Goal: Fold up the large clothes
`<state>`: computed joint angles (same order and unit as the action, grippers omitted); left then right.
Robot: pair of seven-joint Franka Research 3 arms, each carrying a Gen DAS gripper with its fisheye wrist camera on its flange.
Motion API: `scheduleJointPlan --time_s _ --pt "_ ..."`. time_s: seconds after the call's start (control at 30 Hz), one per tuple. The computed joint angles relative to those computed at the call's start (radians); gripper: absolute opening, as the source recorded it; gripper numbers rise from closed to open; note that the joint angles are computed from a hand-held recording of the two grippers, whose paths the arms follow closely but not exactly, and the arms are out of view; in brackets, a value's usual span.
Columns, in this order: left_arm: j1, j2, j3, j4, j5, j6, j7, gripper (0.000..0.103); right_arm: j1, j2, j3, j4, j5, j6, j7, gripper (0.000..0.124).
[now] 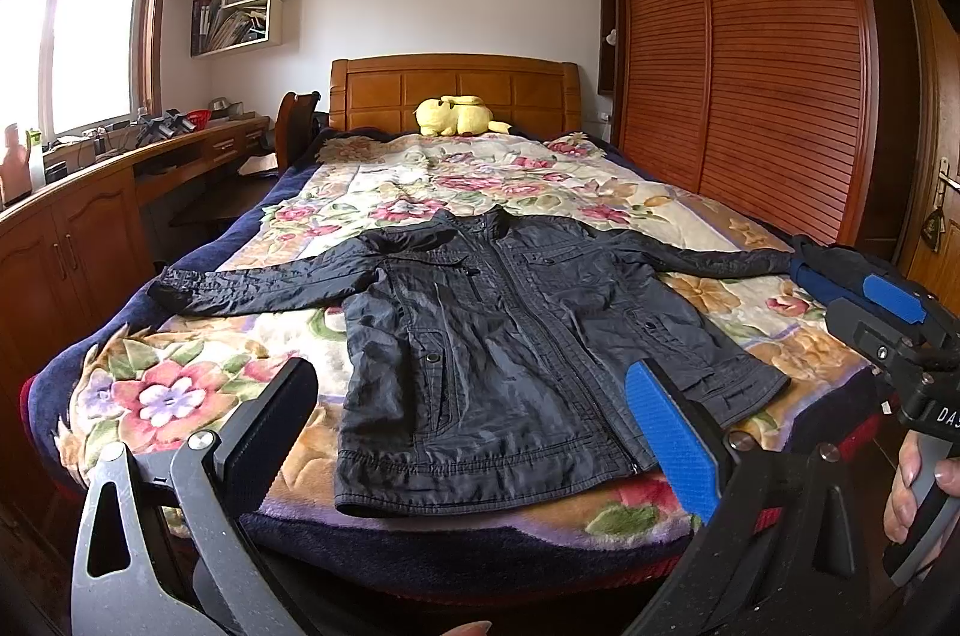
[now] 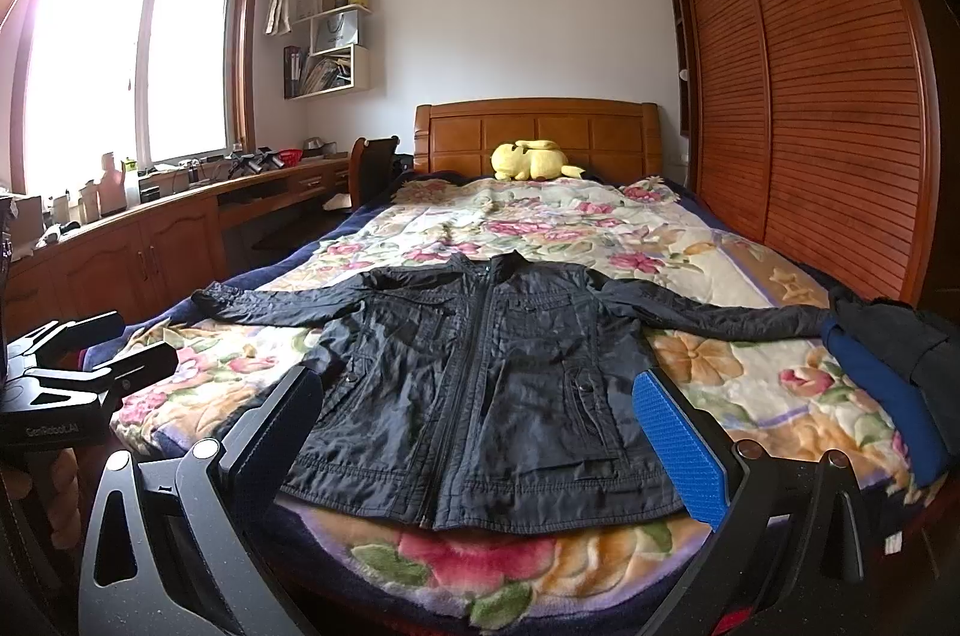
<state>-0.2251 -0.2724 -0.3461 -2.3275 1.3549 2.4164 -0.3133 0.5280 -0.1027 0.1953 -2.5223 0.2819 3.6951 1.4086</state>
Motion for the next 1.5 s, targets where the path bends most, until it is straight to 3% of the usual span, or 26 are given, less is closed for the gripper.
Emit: scheduleJointPlan --time_s 0.37,0.7,0.97,1.13,1.27,1.4,1.5 --pt "0.027 -0.004 0.027 -0.039 0.021 0.047 -0.017 0.103 -0.008 0.05 -0.018 0.046 -0.076 -0.035 0.027 0.103" --pt "0.078 0.024 0.069 -0.074 0.043 0.088 -0.035 0.103 -0.054 0.201 -0.015 0.221 -0.188 -0.115 0.064 0.103" --pt "0.121 0.059 0.106 -0.082 0.07 0.118 -0.052 0.103 -0.069 0.299 0.002 0.357 -0.192 -0.19 0.018 0.103" --pt "0.143 0.072 0.127 -0.08 0.079 0.121 -0.036 0.103 -0.139 0.377 0.069 0.457 -0.252 -0.238 0.039 0.103" --pt "0.169 0.086 0.148 -0.076 0.095 0.129 -0.039 0.103 -0.285 0.477 0.223 0.567 -0.366 -0.29 0.076 0.103" --pt "0.197 0.104 0.172 -0.072 0.109 0.147 -0.05 0.103 -0.314 0.586 0.279 0.691 -0.382 -0.351 0.016 0.103" --pt "0.217 0.125 0.188 -0.065 0.1 0.151 -0.036 0.103 -0.248 0.663 0.228 0.794 -0.358 -0.411 -0.046 0.103"
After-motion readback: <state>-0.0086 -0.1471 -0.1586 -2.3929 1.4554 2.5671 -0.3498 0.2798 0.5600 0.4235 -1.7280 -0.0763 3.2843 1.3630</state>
